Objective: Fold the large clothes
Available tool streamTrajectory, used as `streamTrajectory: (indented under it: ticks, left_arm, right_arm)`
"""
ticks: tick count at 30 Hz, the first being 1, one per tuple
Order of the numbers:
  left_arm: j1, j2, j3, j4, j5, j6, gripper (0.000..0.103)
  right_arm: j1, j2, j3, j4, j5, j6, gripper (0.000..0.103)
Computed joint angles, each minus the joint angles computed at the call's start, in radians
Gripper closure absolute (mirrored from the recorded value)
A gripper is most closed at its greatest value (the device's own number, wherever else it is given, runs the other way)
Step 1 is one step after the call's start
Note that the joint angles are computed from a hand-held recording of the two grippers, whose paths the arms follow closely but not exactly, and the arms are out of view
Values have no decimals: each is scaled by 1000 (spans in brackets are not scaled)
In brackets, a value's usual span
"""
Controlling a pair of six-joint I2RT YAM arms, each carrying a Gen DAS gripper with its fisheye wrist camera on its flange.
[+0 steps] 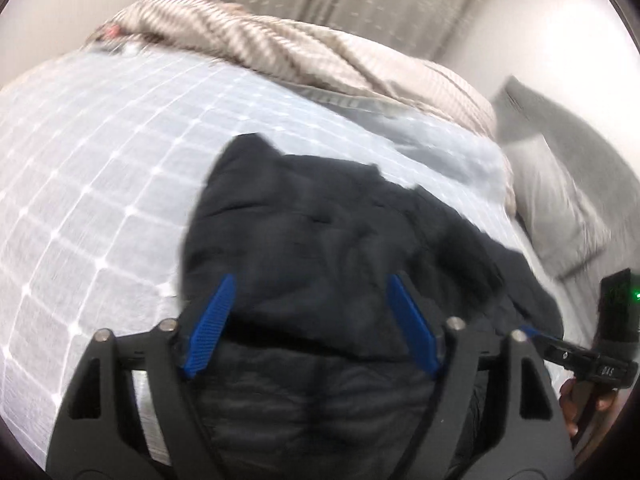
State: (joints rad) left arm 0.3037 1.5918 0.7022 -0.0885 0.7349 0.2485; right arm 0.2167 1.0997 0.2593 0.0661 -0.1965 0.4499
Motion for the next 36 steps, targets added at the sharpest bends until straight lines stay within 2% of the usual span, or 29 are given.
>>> streamTrajectory:
  ticks: [1,4,8,10,12,14,16,18,21,24,27,34,36]
  left_arm:
    - [6,23,0,27,1,-20,30]
    - [48,90,27,56,36,-54,36]
    - [45,113,7,167,26,-140,37]
    - [47,127,6,194,30,-148,41]
    - [38,131,-4,230,23,-162,46]
    - [39,134,-14,266,32,-179,56]
    - [50,136,-17,282,48,-190,63]
    - [48,145,-15,296,55,-197,69]
    - [4,163,-13,299,6,-171,74]
    - [-65,200,-5,279,-76,-127,78]
    - [-137,251,4,264,-173,-97,80]
    - [-159,281,4,255,-196,-72,80]
    - [-160,277,-2,258,-201,-72,80]
  right_arm:
    - [-28,88,15,77,-46,14,19]
    - [-86,282,45,221,-77,59,19]
    - [-161,505,85,330,-135,113,20]
    - [-149,576,107,346,-111,124,22]
    - [-116,603,104,371,-72,134,38]
    - [-86,604,107,377,-51,111,89]
    - [-65,559,117,340,-19,70,92]
    - [-43,475,149,245,82,6,93]
    - [-59,374,192,118,194,-76,93]
    - [-121,383,234,81,176,-134,93]
    - [-175,451,258,96,176,-174,93]
    - [-257,688,256,217,177,-189,93]
    - [-279,706,226,278,150,-197,91]
